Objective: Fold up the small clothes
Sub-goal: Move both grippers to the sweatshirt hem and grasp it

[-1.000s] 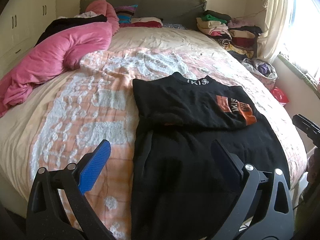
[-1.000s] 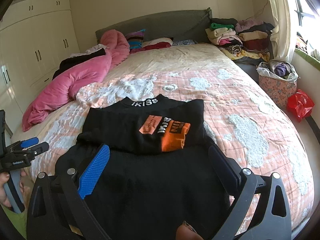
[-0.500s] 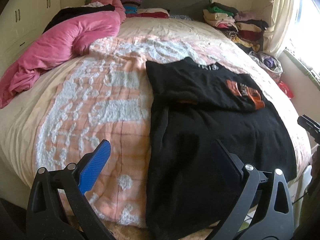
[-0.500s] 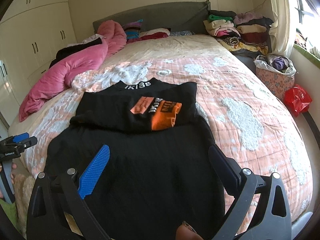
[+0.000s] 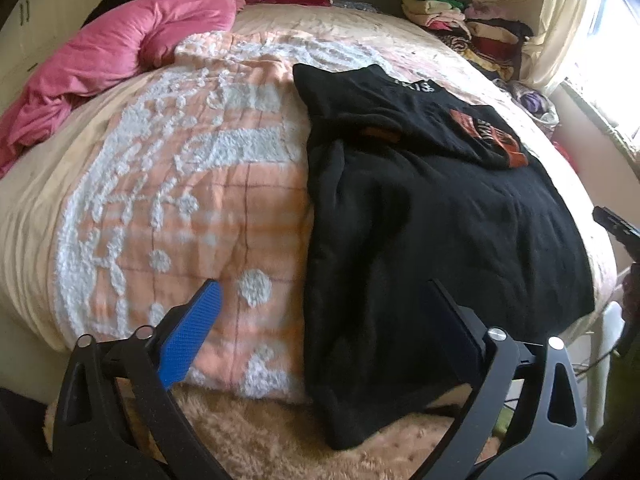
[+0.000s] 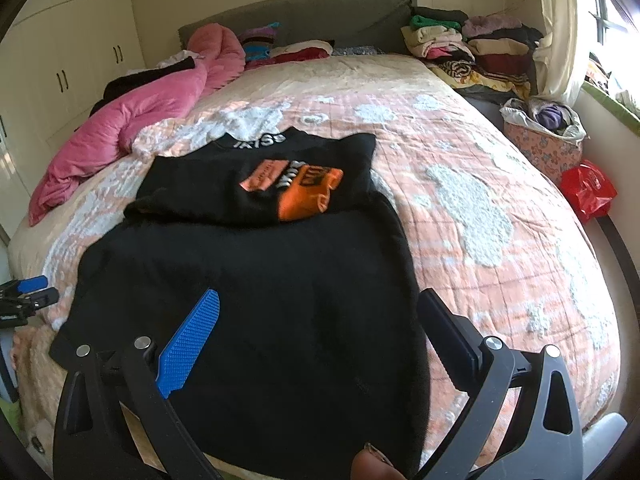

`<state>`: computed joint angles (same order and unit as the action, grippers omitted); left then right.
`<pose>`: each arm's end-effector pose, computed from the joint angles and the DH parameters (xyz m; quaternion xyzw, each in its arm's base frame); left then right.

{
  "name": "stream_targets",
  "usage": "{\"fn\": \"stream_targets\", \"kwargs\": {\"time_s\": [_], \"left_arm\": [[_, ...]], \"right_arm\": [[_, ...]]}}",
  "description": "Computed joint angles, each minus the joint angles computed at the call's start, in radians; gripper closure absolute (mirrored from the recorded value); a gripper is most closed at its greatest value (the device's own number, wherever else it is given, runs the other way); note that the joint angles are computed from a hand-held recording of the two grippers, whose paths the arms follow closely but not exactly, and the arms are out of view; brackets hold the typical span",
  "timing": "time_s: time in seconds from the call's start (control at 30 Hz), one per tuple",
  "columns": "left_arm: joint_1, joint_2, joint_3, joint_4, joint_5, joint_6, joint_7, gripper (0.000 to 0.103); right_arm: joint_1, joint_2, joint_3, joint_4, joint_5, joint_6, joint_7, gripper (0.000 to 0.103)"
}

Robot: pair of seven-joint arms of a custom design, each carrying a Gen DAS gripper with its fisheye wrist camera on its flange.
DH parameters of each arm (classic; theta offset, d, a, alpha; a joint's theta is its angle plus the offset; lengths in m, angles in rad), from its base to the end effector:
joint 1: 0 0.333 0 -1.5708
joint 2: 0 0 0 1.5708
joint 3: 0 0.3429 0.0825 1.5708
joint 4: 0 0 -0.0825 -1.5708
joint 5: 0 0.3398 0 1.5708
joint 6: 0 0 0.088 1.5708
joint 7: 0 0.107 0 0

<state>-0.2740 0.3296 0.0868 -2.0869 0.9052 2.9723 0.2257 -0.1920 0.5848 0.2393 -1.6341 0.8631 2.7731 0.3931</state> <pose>0.5664 -0.1661 0.3684 -0.7608 0.5676 -0.2382 0.2055 0.7004 -0.0337 0.3817 -0.7712 0.5050 -0.1653 0.3505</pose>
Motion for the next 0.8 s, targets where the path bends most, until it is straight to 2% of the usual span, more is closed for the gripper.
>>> {"fn": "stream_targets", "kwargs": {"time_s": [0.1, 0.13, 0.23, 0.33, 0.47, 0.7, 0.8], "left_arm": [[0.025, -0.009, -0.022, -0.031, -0.041, 0.043, 0.041, 0.033], [0.048, -0.01, -0.047, -0.046, -0.085, 0.064, 0.084, 0.037], [0.095, -0.01, -0.106, -0.083, -0.213, 0.105, 0.198, 0.046], [0.127, -0.008, -0.152, -0.106, -0.304, 0.12, 0.282, 0.051], [0.202, 0.007, -0.252, -0.127, -0.434, 0.136, 0.396, 0.052], [0.27, 0.039, -0.357, -0.125, -0.597, 0.105, 0.534, 0.052], [0.246, 0.041, -0.34, -0.123, -0.632, 0.101, 0.562, 0.052]], "right_arm": [[0.001, 0.003, -0.014, -0.006, -0.014, 0.006, 0.013, 0.004], [0.0, 0.004, -0.019, -0.009, -0.021, 0.008, 0.018, 0.004], [-0.003, 0.008, -0.028, -0.015, -0.043, 0.019, 0.034, 0.004], [-0.011, 0.011, -0.033, -0.023, -0.067, 0.023, 0.052, 0.004], [-0.027, 0.007, -0.034, -0.042, -0.1, 0.018, 0.056, 0.004], [-0.044, -0.012, -0.044, -0.077, -0.138, -0.045, 0.043, 0.004], [-0.043, -0.02, -0.064, -0.083, -0.165, -0.104, 0.042, 0.004]]}}
